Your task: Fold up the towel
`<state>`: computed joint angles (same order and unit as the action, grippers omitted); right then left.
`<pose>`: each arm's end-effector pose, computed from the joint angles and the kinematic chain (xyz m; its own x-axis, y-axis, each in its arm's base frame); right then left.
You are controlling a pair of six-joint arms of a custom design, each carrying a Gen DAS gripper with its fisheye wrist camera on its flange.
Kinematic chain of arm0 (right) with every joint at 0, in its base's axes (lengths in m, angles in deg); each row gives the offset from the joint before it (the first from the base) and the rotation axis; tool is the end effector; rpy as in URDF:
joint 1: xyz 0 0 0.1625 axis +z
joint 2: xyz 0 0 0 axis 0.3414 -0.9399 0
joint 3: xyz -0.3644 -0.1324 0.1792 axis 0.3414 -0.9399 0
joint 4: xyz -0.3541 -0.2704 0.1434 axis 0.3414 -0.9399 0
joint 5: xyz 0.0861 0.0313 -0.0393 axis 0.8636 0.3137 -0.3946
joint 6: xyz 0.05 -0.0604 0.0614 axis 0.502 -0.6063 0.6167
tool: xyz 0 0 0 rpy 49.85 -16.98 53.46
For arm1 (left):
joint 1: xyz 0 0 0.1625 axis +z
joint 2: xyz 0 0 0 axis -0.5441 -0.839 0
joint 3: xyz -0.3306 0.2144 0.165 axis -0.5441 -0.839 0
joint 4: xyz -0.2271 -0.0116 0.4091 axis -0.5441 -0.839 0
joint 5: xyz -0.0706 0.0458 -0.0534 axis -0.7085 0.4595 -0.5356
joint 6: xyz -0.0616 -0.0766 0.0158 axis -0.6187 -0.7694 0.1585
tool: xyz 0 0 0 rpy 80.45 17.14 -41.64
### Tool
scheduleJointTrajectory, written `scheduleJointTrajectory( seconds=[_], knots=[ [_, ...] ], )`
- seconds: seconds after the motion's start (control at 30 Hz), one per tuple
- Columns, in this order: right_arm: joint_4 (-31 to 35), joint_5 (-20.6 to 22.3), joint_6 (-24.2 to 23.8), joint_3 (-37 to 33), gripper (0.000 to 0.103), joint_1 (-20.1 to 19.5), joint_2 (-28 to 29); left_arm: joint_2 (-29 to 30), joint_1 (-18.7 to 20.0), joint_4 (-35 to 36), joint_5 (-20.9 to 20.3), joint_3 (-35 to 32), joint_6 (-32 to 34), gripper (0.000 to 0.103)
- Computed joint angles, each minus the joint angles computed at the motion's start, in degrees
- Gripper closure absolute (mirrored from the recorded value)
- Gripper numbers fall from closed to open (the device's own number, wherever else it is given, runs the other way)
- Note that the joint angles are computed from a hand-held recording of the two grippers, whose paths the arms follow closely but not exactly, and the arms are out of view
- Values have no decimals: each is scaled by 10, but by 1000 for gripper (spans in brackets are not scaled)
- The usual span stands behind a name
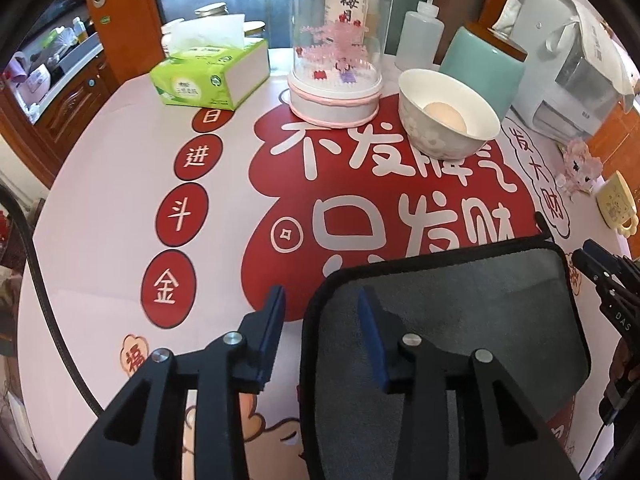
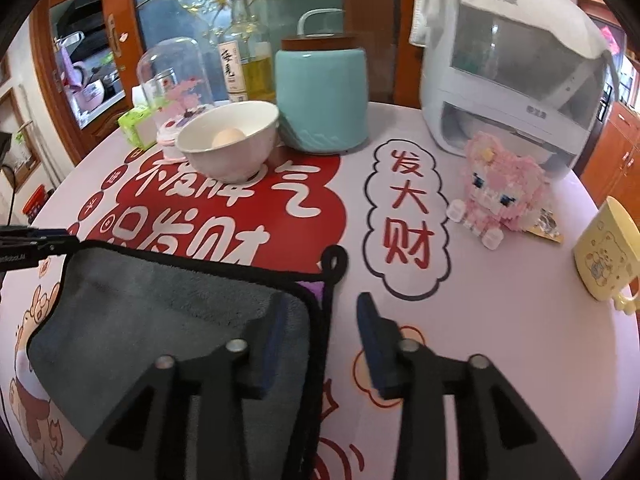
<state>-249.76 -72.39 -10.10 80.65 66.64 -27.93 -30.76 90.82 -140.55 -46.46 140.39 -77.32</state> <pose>0.0464 -0.7690 0.2463 -0.6279 -0.3536 0.6933 -0.6353 0.7474 -0.1942 -0.1782 -0.6862 0.1343 -0.7065 -0.2559 -0.6598 0.1278 0.8709 -0.4746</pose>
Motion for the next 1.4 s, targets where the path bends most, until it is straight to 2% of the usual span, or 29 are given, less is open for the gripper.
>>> scheduleJointTrajectory(
  seconds=[0.03, 0.13, 0.27, 0.37, 0.43, 0.53, 0.83, 1.07, 1.2, 1.4],
  knots=[
    [2, 2, 2, 1, 63, 0, -3, -2, -4, 8, 6, 2, -7, 56],
    [-4, 8, 4, 10, 56, 4, -15, -15, -23, 29, 33, 17, -36, 49],
    [-4, 18, 14, 33, 53, 11, -39, -41, -45, 58, 37, 40, -80, 43],
    [-2, 19, 20, 54, 49, 18, -59, -65, -67, 81, 41, 64, -115, 30],
    [-5, 24, 26, 74, 40, 21, -77, -79, -83, 95, 47, 80, -138, 22],
    [-10, 25, 40, 105, 28, 28, -104, -102, -109, 121, 47, 104, -175, 16],
    [-8, 13, 84, 216, 12, 39, -192, -166, -181, 192, 7, 176, -292, 16],
    [-16, -12, 112, 308, 6, 54, -268, -225, -247, 211, -43, 248, -370, 16],
    [-17, -21, 141, 368, 1, 62, -319, -257, -286, 245, -69, 286, -429, 16],
    [-10, -47, 191, 451, 1, 73, -392, -301, -351, 300, -101, 325, -486, 16]
  ],
)
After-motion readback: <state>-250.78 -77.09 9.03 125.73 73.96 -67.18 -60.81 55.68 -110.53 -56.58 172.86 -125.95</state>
